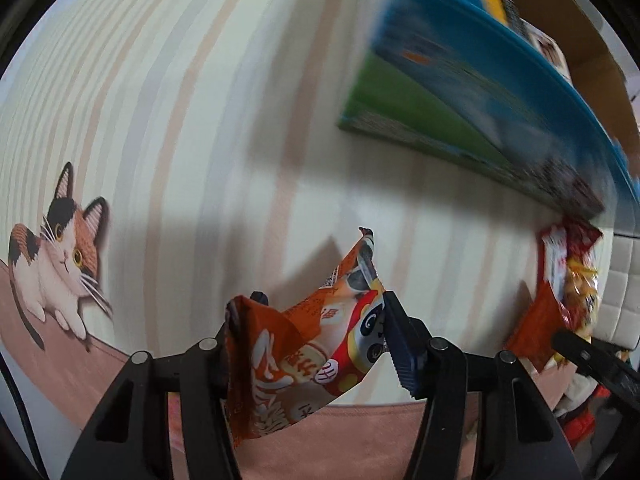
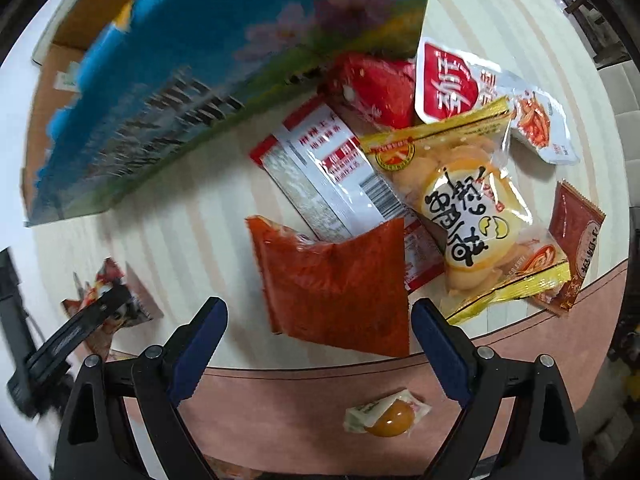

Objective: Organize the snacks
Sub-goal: 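Grasp the panda-print orange packet with the left tool while the right tool reaches toward the orange bag, then carry the panda packet with the left tool while the right tool carries the orange bag into the box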

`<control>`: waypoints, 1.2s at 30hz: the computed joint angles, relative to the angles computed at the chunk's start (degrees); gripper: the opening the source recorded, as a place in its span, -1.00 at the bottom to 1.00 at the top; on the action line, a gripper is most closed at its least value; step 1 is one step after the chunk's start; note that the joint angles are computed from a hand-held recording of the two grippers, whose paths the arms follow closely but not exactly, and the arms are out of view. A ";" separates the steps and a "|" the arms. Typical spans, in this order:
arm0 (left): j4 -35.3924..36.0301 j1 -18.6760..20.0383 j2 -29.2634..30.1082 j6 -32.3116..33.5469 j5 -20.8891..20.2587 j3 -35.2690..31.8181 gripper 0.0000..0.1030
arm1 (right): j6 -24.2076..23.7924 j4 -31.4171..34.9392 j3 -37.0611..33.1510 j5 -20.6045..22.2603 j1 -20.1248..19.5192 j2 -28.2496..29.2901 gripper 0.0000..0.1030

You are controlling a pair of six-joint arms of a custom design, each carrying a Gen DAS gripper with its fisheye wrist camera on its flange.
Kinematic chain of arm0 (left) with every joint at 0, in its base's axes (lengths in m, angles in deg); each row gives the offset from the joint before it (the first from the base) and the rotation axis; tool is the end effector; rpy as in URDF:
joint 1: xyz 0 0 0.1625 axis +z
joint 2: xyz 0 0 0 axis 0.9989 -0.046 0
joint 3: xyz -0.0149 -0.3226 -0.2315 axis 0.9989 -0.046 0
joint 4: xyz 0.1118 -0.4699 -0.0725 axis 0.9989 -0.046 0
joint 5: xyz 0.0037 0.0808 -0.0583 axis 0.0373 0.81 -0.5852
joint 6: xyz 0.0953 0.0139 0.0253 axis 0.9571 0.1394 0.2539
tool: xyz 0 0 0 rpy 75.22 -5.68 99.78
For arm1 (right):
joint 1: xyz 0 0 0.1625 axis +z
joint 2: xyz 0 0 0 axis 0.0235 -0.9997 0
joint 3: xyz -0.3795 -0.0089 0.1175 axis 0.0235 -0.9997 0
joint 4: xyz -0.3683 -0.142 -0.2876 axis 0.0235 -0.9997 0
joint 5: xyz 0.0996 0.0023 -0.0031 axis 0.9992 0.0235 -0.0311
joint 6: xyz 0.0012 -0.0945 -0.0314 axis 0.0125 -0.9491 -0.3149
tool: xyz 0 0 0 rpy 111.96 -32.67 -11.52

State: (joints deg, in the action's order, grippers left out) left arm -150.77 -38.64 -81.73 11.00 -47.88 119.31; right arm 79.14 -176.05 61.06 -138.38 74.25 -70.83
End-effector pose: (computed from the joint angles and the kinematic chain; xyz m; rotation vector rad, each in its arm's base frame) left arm -0.2904 -0.5938 -0.0213 0.2616 2.4699 0.2104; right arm -0.0531 -0.5426 0.2669 -0.9427 -2.4479 0.2424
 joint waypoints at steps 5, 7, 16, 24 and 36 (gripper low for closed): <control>0.35 -0.33 1.88 1.32 0.70 -1.35 0.06 | 1.28 0.36 -1.01 -1.14 -0.94 3.02 0.85; 0.33 -0.59 2.40 1.26 0.20 -1.33 0.06 | 1.35 -1.08 -0.73 -1.78 -0.97 3.63 0.66; 0.46 -2.19 4.84 1.76 0.22 -3.14 0.06 | 0.55 -3.63 2.00 -1.74 -0.04 1.57 0.16; -1.23 -5.30 -0.31 5.02 -2.39 -0.77 0.06 | -2.39 -5.03 4.93 1.25 3.27 -5.42 0.14; -1.64 -9.13 4.18 11.92 -2.67 -17.90 0.07 | -7.96 -4.73 -7.86 -1.31 10.58 -5.50 0.14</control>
